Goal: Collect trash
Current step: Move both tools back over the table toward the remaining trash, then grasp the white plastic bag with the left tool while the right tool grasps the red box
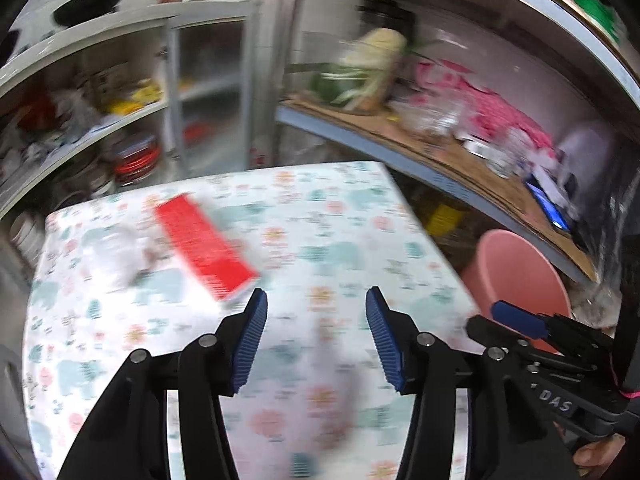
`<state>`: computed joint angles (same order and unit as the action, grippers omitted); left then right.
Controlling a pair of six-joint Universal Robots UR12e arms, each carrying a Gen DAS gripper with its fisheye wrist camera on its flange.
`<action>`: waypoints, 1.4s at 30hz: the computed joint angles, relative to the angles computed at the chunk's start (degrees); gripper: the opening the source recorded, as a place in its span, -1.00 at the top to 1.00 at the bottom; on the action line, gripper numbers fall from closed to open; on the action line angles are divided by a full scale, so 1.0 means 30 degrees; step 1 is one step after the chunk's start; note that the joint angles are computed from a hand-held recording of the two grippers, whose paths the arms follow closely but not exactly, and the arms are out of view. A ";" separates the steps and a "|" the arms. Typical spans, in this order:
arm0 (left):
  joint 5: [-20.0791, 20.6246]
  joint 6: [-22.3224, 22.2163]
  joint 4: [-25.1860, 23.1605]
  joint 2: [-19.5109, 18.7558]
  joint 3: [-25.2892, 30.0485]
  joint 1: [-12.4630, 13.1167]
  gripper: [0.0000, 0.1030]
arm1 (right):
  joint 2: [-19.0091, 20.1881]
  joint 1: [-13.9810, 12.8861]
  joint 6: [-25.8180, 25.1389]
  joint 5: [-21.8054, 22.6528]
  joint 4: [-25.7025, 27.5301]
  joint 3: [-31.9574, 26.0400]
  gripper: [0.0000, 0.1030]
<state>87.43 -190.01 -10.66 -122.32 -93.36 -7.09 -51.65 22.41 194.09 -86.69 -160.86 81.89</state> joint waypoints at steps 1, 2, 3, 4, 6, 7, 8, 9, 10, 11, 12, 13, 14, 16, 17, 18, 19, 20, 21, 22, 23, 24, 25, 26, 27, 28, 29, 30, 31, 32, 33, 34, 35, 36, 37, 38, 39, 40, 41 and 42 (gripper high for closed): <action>0.0187 -0.0195 0.0048 0.0097 -0.0178 0.0242 0.01 | 0.0134 0.0072 -0.0141 0.0119 0.0163 -0.0240 0.12; 0.0295 -0.0301 0.0118 0.0171 -0.0319 0.0410 0.00 | 0.0342 0.0169 -0.0353 0.0292 0.0412 -0.0617 0.12; 0.0424 -0.0412 0.0209 0.0258 -0.0468 0.0613 0.00 | 0.0513 0.0251 -0.0538 0.0433 0.0596 -0.0929 0.12; 0.0514 -0.0471 0.0291 0.0323 -0.0589 0.0758 -0.01 | 0.0633 0.0322 -0.0687 0.0508 0.0737 -0.1162 0.11; 0.0786 -0.0582 0.0442 0.0455 -0.0834 0.1086 -0.03 | 0.1016 0.0498 -0.1106 0.0736 0.1157 -0.1861 0.05; 0.0924 -0.0616 0.0493 0.0512 -0.0951 0.1287 -0.05 | 0.1201 0.0571 -0.1277 0.0890 0.1338 -0.2193 0.00; 0.0994 -0.0615 0.0529 0.0557 -0.1042 0.1442 -0.05 | 0.1402 0.0652 -0.1466 0.1048 0.1559 -0.2558 0.00; 0.1129 -0.0624 0.0585 0.0606 -0.1155 0.1648 -0.06 | 0.1560 0.0716 -0.1615 0.1154 0.1734 -0.2839 -0.01; 0.1215 -0.0621 0.0639 0.0640 -0.1246 0.1819 -0.06 | 0.1788 0.0806 -0.1864 0.1302 0.2006 -0.3256 -0.01; 0.1239 -0.0583 0.0685 0.0678 -0.1334 0.1966 -0.06 | 0.2002 0.0893 -0.2097 0.1421 0.2269 -0.3651 -0.01; 0.1275 -0.0527 0.0732 0.0693 -0.1397 0.2123 -0.07 | 0.2182 0.0962 -0.2294 0.1523 0.2493 -0.3983 -0.01; 0.1339 -0.0436 0.0759 0.0686 -0.1438 0.2298 -0.07 | 0.2391 0.1037 -0.2523 0.1644 0.2752 -0.4369 -0.01; 0.1354 -0.0281 0.0730 0.0672 -0.1461 0.2469 -0.08 | 0.2616 0.1108 -0.2774 0.1769 0.3036 -0.4790 -0.01; 0.1353 0.0049 0.0603 0.0606 -0.1422 0.2688 -0.08 | 0.2960 0.1231 -0.3191 0.1940 0.3453 -0.5426 -0.01; 0.1380 0.0211 0.0570 0.0540 -0.1368 0.2777 -0.08 | 0.3145 0.1303 -0.3404 0.2001 0.3674 -0.5774 -0.01; 0.1311 0.0319 0.0564 0.0493 -0.1336 0.2842 -0.08 | 0.3412 0.1377 -0.3668 0.2064 0.3968 -0.6269 -0.01; 0.1172 0.0474 0.0489 0.0401 -0.1249 0.2944 -0.08 | 0.3591 0.1427 -0.3855 0.2089 0.4173 -0.6604 -0.01; 0.1065 0.0547 0.0416 0.0310 -0.1163 0.3010 -0.08 | 0.3749 0.1476 -0.4039 0.2108 0.4364 -0.6894 -0.01; 0.0802 0.0631 0.0318 0.0205 -0.1058 0.3110 -0.09 | 0.3948 0.1525 -0.4263 0.2135 0.4648 -0.7273 -0.01; 0.0600 0.0654 0.0248 0.0129 -0.0986 0.3164 -0.09 | 0.4140 0.1570 -0.4463 0.2115 0.4941 -0.7640 -0.01; 0.0348 0.0644 0.0136 0.0032 -0.0881 0.3227 -0.09 | 0.4322 0.1616 -0.4603 0.2053 0.5209 -0.7985 -0.01; 0.0007 0.0644 0.0033 -0.0082 -0.0766 0.3312 -0.09 | 0.4485 0.1641 -0.4687 0.2028 0.5435 -0.8291 -0.01; -0.0167 0.0633 -0.0006 -0.0169 -0.0683 0.3357 -0.09 | 0.4648 0.1668 -0.4755 0.2004 0.5634 -0.8586 -0.01; -0.0251 0.0644 -0.0051 -0.0250 -0.0599 0.3381 -0.09 | 0.4828 0.1692 -0.4858 0.1971 0.5864 -0.8915 -0.02; -0.0253 0.0688 -0.0106 -0.0360 -0.0489 0.3396 -0.09 | 0.4969 0.1710 -0.4922 0.1957 0.6053 -0.9175 -0.02; -0.0215 0.0699 -0.0146 -0.0430 -0.0419 0.3395 -0.09 | 0.5117 0.1721 -0.5020 0.1952 0.6293 -0.9448 -0.03; -0.0207 0.0694 -0.0210 -0.0512 -0.0334 0.3402 -0.09 | 0.5232 0.1723 -0.5099 0.1927 0.6473 -0.9646 -0.03; -0.0259 0.0674 -0.0234 -0.0581 -0.0266 0.3418 -0.09 | 0.5420 0.1751 -0.5186 0.1818 0.6738 -0.9968 -0.05; -0.0289 0.0672 -0.0218 -0.0621 -0.0231 0.3415 -0.09 | 0.5513 0.1754 -0.5221 0.1797 0.6874 -1.0112 -0.09; -0.0268 0.0693 -0.0235 -0.0648 -0.0187 0.3403 -0.09 | 0.5625 0.1754 -0.5260 0.1841 0.7066 -1.0310 -0.10; -0.0308 0.0738 -0.0194 -0.0672 -0.0162 0.3404 -0.09 | 0.5736 0.1758 -0.5331 0.1873 0.7237 -1.0498 -0.11; -0.0407 0.0860 -0.0031 -0.0694 -0.0165 0.3410 -0.09 | 0.5819 0.1771 -0.5419 0.1820 0.7344 -1.0628 -0.11; -0.0384 0.0975 0.0046 -0.0724 -0.0146 0.3393 -0.09 | 0.5920 0.1785 -0.5478 0.1755 0.7456 -1.0791 -0.11; -0.0241 0.1116 0.0123 -0.0778 -0.0101 0.3356 -0.09 | 0.6080 0.1796 -0.5513 0.1701 0.7670 -1.1051 -0.11; -0.0204 0.1232 0.0153 -0.0823 -0.0050 0.3343 -0.08 | 0.6181 0.1807 -0.5503 0.1649 0.7784 -1.1201 -0.11; -0.0245 0.1327 0.0183 -0.0870 -0.0002 0.3339 -0.08 | 0.6244 0.1823 -0.5501 0.1596 0.7842 -1.1278 -0.11; -0.0302 0.1402 0.0325 -0.0916 0.0010 0.3334 -0.07 | 0.6378 0.1845 -0.5522 0.1488 0.7974 -1.1472 -0.11; -0.0360 0.1456 0.0445 -0.0954 0.0024 0.3342 -0.01 | 0.6458 0.1859 -0.5535 0.1409 0.8074 -1.1590 -0.11; -0.0388 0.1514 0.0533 -0.0989 0.0043 0.3336 0.10 | 0.6535 0.1875 -0.5539 0.1357 0.8174 -1.1697 -0.11; -0.0406 0.1557 0.0623 -0.1012 0.0044 0.3334 0.18 | 0.6597 0.1889 -0.5541 0.1320 0.8216 -1.1753 -0.11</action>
